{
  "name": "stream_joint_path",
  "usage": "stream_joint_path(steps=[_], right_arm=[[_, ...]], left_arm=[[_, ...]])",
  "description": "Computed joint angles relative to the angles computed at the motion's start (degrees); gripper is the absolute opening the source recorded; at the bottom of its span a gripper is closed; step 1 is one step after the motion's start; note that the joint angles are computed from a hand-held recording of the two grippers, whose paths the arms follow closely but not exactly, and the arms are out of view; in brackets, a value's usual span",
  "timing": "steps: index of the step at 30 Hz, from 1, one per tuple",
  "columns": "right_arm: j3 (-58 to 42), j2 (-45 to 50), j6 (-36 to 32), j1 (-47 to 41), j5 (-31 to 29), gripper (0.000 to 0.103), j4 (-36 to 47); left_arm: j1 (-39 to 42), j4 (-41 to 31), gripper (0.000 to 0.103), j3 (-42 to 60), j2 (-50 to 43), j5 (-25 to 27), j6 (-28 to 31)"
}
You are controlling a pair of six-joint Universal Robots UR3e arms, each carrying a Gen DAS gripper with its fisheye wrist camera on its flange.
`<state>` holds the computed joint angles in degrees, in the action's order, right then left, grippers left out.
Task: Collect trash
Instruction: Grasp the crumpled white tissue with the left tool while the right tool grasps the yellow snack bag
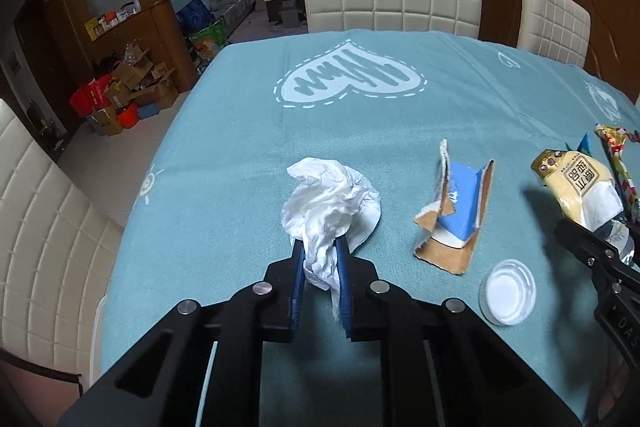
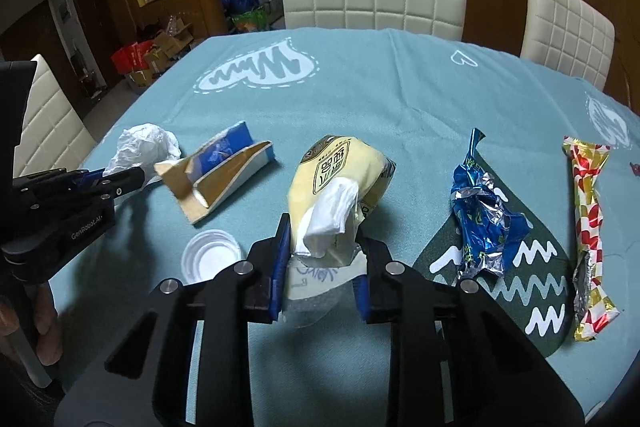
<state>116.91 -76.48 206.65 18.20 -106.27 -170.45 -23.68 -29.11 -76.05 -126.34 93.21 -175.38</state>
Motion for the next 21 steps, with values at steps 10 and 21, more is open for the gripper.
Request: stream_joint_path(steps=[10, 21], right_arm=[[-7.2, -0.4, 2.0, 9.7, -4.1, 0.028, 6.1], [-24.6, 8.2, 4.2, 20.6, -9.2, 0.028, 15.3]], left_arm=[[2.8, 7.3, 0.013, -18.1, 15.0, -1.8, 1.8], [11.6, 12.3, 0.013, -36.6, 31.1, -4.9, 5.3]])
